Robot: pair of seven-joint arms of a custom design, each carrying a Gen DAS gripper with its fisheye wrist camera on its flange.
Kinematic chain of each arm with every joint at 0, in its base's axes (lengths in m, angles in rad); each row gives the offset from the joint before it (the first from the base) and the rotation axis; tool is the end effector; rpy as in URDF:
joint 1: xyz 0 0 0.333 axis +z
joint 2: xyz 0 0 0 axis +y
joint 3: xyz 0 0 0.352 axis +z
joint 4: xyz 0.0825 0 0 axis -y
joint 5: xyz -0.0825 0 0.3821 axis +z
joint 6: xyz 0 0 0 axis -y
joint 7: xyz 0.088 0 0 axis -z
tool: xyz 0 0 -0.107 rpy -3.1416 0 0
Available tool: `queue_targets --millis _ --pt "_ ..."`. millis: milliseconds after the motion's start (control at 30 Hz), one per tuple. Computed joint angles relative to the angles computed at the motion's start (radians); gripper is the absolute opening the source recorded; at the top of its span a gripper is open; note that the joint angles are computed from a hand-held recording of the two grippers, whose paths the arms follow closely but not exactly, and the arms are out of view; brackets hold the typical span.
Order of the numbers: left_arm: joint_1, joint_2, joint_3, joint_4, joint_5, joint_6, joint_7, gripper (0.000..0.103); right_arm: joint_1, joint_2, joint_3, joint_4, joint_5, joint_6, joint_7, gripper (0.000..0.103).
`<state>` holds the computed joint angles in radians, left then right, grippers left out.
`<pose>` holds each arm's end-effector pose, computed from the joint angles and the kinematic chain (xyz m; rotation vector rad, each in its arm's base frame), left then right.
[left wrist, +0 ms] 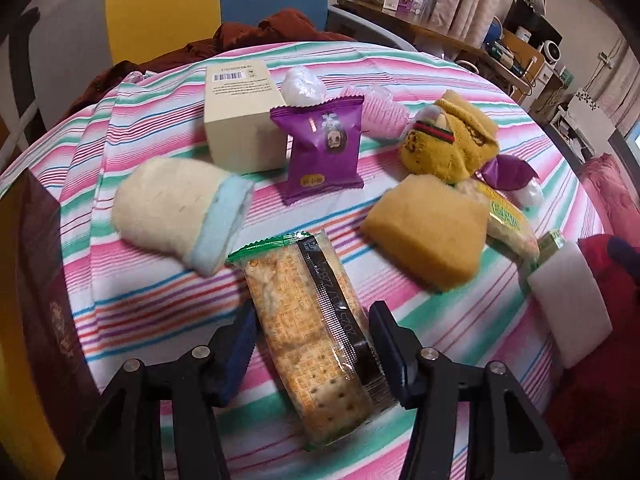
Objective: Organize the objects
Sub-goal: 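Lift the cracker pack upright off the cloth with the left gripper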
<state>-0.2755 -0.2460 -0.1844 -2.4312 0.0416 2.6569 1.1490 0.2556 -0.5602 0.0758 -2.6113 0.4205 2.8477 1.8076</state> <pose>0.4293 -0.2186 0.4842 -1.9406 2.0929 -0.6030 0.3799 0.1124 0.5558 -1.4277 1.8427 -0.2160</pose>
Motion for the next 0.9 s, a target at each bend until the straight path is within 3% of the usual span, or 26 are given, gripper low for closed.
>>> queue_targets --millis 100,200,300,367,433,500,533,667,733,900 --pt "-0.037 -0.043 0.038 -0.038 -0.036 0.006 0.023 0.051 -0.07 0.019 0.053 0.041 -0.078 -0.104 0.061 0.103" --pt "-0.039 -0.076 0.033 -0.063 -0.08 0.052 0.075 0.048 -0.138 0.062 0.116 0.126 -0.227 -0.289 0.146 0.103" --pt "-0.076 -0.144 0.063 -0.111 -0.118 0.094 0.122 0.046 -0.169 0.09 0.162 0.183 -0.372 -0.416 0.237 0.103" --pt "-0.096 -0.163 0.081 -0.126 -0.13 0.117 0.157 0.045 -0.143 0.113 0.144 0.208 -0.393 -0.479 0.246 0.103" --pt "-0.114 -0.166 0.102 -0.13 -0.157 0.123 0.179 0.043 -0.067 0.12 0.075 0.205 -0.304 -0.476 0.149 0.103" --pt "-0.136 -0.189 0.126 -0.149 -0.199 0.121 0.203 0.042 0.066 0.099 -0.041 0.184 -0.041 -0.431 -0.045 0.103" --pt "-0.131 -0.203 0.118 -0.161 -0.198 0.125 0.2 0.042 0.082 0.087 -0.05 0.175 0.011 -0.409 -0.093 0.103" --pt "-0.136 -0.251 0.122 -0.194 -0.203 0.125 0.202 0.041 -0.015 0.041 0.05 0.184 -0.138 -0.385 -0.015 0.103" --pt "-0.146 -0.269 0.129 -0.21 -0.21 0.132 0.202 0.041 -0.111 0.047 0.114 0.222 -0.299 -0.464 0.083 0.103" --pt "-0.173 -0.309 0.146 -0.233 -0.22 0.14 0.213 0.04 -0.154 0.124 0.093 0.272 -0.413 -0.619 0.179 0.103"
